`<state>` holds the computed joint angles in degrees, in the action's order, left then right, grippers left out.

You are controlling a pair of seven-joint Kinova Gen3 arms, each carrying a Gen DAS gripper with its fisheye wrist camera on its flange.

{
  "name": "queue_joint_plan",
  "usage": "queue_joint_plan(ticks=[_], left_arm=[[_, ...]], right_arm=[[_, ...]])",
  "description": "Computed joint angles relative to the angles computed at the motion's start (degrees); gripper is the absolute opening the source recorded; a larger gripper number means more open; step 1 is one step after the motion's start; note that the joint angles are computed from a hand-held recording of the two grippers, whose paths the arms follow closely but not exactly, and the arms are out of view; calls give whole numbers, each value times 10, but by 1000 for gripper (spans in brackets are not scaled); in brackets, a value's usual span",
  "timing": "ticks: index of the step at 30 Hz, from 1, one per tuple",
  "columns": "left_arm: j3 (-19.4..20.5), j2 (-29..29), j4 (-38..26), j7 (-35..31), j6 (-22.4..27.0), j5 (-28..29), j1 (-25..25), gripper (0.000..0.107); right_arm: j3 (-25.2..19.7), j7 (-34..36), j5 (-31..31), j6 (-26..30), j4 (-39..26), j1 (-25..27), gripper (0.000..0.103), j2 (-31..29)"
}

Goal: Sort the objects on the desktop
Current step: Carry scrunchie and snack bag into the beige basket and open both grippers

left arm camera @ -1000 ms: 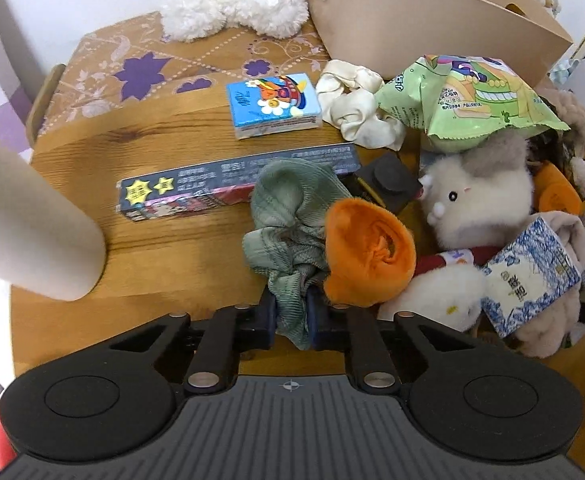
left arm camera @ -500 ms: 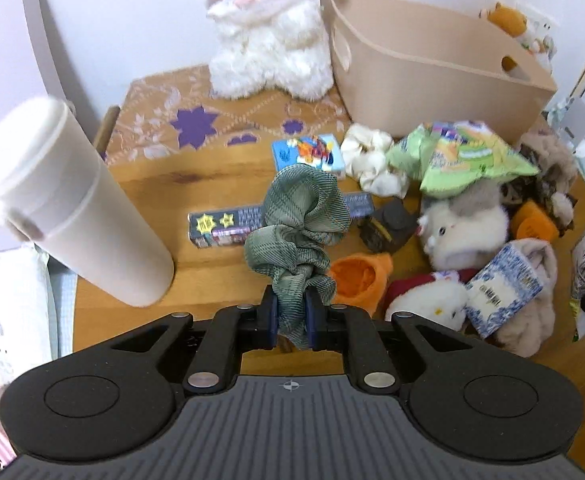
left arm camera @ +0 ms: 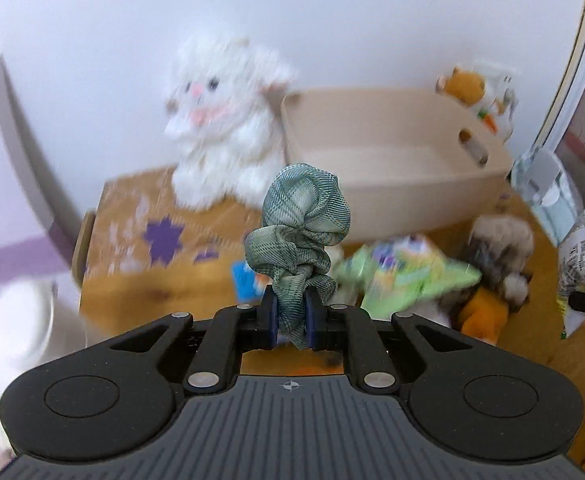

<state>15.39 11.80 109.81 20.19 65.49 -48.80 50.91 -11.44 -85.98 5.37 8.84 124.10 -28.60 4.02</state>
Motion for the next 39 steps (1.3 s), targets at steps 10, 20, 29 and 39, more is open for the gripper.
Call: queue_joint_plan(ticks=[10,20,29,39], left_arm=[[-35,28,-71,-87,-46,-60,-48,13],[-100,117,-183,-221,-112,19,-102,13],[-143,167,-209,-292,-149,114,-131,14],[-189,164,-193,-237,-124,69,-76,80]], right_arm=[[45,-45,54,-16,-106,-32,49,72],[119,-94,65,43,-286,-107,49,194],[115,-112,83,132,-381,-122,49,273],[106,-124,104,122,-362,-121,88,270]])
